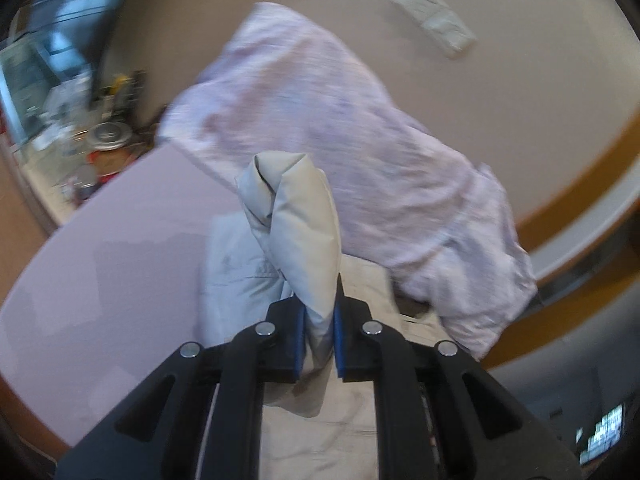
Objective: Fold large clothes
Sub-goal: 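Fold the held sleeve across the jacket body with the left gripper and release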
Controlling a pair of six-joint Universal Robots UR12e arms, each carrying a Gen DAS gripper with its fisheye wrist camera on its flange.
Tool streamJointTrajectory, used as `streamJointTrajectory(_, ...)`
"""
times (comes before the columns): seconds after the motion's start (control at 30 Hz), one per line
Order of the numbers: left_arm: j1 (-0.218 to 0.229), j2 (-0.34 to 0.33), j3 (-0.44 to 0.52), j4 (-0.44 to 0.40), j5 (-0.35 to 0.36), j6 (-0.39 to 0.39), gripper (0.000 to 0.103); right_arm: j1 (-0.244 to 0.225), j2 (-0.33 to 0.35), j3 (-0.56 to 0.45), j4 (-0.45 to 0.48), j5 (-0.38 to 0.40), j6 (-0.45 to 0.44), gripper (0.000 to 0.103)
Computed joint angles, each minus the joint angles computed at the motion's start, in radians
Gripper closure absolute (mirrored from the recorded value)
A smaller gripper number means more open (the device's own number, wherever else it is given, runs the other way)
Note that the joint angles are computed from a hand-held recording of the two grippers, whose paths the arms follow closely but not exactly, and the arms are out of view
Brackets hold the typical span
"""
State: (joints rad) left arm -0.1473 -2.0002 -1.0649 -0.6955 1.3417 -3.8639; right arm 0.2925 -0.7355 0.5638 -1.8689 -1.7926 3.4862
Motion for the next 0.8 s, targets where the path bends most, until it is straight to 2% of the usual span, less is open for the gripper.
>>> streamJointTrajectory(0.13,-0.030,-0.059,0.109,-0.007,-0.064,0.052,0.092,-0.008,0.003,-0.013,0.012,0.021,-0.005,0.013)
streamJointTrajectory(0.37,-0.078,-0.156,0.278,-0.069,-0.147,0.121,0.092,-0.034,-0.051,0.062,-0.041,0.098,0.002,0.013)
streamJointTrajectory(0.57,-0.113,-0.233,0.401,-0.144,-0.217,0.155,0.092,-0.048,-0.099,0.130,-0.095,0.082,0.002,0.013)
streamJointTrajectory(0.8,-0.161,-0.362,0.616,-0.301,-0.270,0.206,0.092,-0.064,-0.172,0.245,-0.185,0.048,0.015,0.013)
